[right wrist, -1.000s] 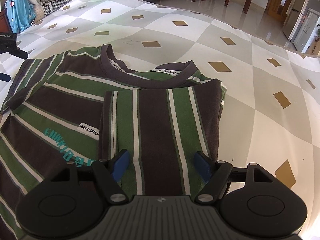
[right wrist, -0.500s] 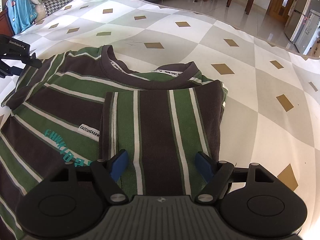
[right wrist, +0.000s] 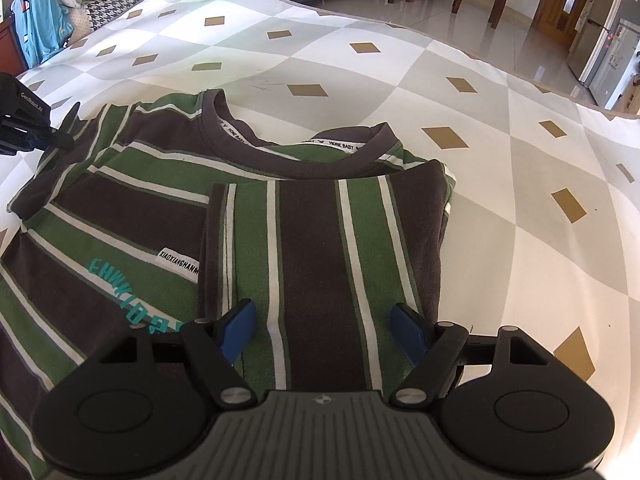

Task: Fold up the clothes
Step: 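Fold the held side over the shirt body toward the right gripper and release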

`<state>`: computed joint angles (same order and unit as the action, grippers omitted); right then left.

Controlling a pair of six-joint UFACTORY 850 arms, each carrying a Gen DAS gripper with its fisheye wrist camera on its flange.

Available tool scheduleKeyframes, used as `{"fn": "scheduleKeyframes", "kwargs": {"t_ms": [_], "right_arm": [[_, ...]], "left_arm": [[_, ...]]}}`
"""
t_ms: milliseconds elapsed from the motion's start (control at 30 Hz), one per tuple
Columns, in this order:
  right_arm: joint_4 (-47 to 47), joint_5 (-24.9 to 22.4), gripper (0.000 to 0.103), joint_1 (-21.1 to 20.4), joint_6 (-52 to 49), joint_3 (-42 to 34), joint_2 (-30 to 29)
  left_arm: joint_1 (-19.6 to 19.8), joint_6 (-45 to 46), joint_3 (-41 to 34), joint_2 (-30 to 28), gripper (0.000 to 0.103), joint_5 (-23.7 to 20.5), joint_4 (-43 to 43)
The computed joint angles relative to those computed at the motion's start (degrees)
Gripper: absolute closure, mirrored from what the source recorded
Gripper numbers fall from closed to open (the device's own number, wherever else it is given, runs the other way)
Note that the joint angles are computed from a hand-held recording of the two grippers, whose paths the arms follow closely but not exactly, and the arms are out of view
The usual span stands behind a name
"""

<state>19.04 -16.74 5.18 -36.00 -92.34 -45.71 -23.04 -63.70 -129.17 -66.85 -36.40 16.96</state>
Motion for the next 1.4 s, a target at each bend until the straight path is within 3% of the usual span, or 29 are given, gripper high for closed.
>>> {"fn": "scheduleKeyframes", "kwargs": {"t_ms": [167, 400, 600, 767, 833, 900, 933, 1100, 1267, 1400], "right_arm": [[-0.62, -0.17, 0.029, 0.03, 0.61, 0.01, 0.07], [-1.35, -0.44, 0.029, 0.07, 1.45, -0.04, 0.10], [-1.98, -0.70, 0.029, 0.10, 2.24, -0.21, 0.03], [-2.17, -1.00, 0.029, 0.08, 2.43, -0.23, 0.06], [-2.15, -1.15, 0.029, 0.05, 2.36, -0.21, 0.09], [-1.86, -1.48, 0.029, -0.04, 1.85, -0.17, 0.16], [-1.74, -1.63, 0.029, -0.08, 1.64, -0.11, 0.23], [-2.06, -2.05, 0.029, -0.12, 1.65, 0.31, 0.58], [-2.89, -2.08, 0.029, -0.01, 2.46, 0.74, 0.90], [-2.41, -2.52, 0.029, -0.13, 2.19, 0.64, 0.91]], "left_arm": [[-0.37, -3.97, 1.58, 1.12, 0.098, 1.43, 3.51], [-0.83, -5.46, 4.59, 4.05, 0.098, 7.65, 4.55], [-2.73, 1.49, 2.81, 4.02, 0.098, 11.15, -0.33], [-4.92, 13.75, -1.04, 1.86, 0.097, 11.95, -8.72], [-5.53, 19.50, -3.18, 0.32, 0.093, 10.85, -13.58], [-6.00, 21.65, -5.02, -0.98, 0.076, 9.07, -15.59], [-6.19, 21.85, -5.10, -1.10, 0.073, 8.80, -15.76], [-6.33, 22.67, 1.47, 2.79, 0.050, 14.28, -17.34], [-6.29, 16.76, 3.64, 4.32, 0.043, 14.55, -11.50], [-6.30, 13.65, 2.58, 3.33, 0.040, 11.00, -7.64]]}}
